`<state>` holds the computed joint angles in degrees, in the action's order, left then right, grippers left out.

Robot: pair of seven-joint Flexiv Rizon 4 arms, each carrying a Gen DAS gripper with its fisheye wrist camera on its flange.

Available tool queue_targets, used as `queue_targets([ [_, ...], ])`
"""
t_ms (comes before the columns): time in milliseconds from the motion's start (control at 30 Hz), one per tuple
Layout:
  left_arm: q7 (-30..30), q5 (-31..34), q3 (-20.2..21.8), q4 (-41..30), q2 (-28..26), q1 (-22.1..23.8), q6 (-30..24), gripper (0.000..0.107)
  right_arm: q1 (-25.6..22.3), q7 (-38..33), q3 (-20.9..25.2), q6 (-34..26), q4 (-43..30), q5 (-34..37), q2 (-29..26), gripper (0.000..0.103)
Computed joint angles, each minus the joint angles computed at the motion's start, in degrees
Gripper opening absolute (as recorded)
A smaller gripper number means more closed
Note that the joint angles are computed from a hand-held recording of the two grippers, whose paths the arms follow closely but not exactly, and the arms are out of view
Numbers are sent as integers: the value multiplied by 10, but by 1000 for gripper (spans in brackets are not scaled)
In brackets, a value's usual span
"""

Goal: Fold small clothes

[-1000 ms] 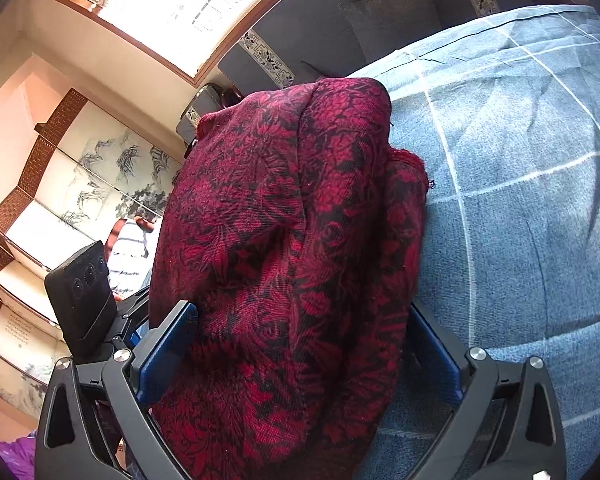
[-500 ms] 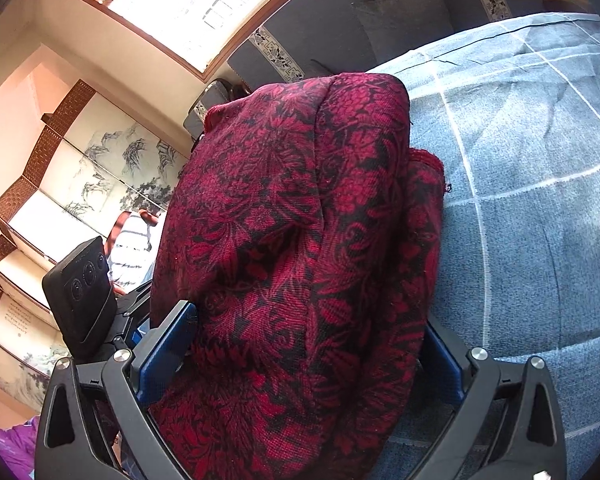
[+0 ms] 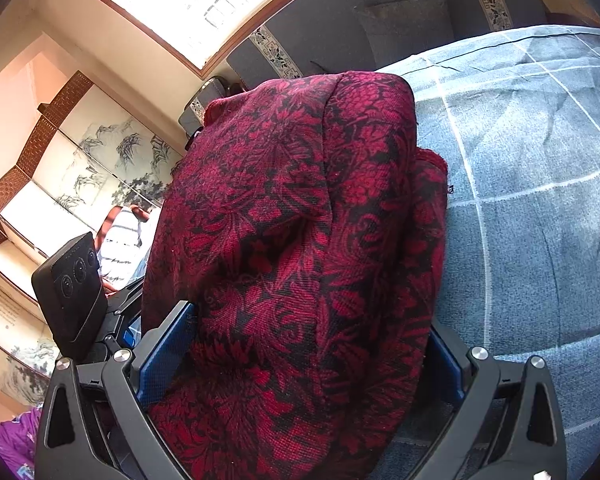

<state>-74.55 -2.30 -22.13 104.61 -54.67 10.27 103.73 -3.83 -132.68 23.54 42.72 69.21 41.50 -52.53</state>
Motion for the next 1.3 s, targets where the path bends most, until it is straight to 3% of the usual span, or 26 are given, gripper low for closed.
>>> queue_targets([
  [167,-3,2,1,5,1,-1,4,103,-1,0,1,-1,3,3,1,102],
  [300,0,15,-26,9,-7,27,6,103,-8,-1,6,-12,-1,13,-2,102],
  [400,5,29,-66,15,-18,65,-1,103,-9,-4,6,-12,3,19,1,102],
  [600,40,27,-163,17,-56,153,-64,103,-8,-10,4,-16,6,23,4,102],
  [833,86,15,-245,26,-107,222,-71,103,-9,-15,3,-21,5,28,2,102],
  [967,90,10,-236,26,-102,213,-65,103,-11,-6,2,-34,-5,31,-2,102],
  [1133,55,-6,-152,18,-52,128,-33,98,-7,7,-6,-51,-20,21,-8,100],
  [1200,40,-7,-121,19,-38,100,-17,94,-5,5,-7,-45,-18,19,-7,91],
  [1233,31,-8,-108,19,-32,87,-12,92,-1,7,-10,-40,-17,15,-6,78],
  [1300,14,-12,-72,18,-16,54,0,89,6,-3,-13,-14,-1,9,5,71],
])
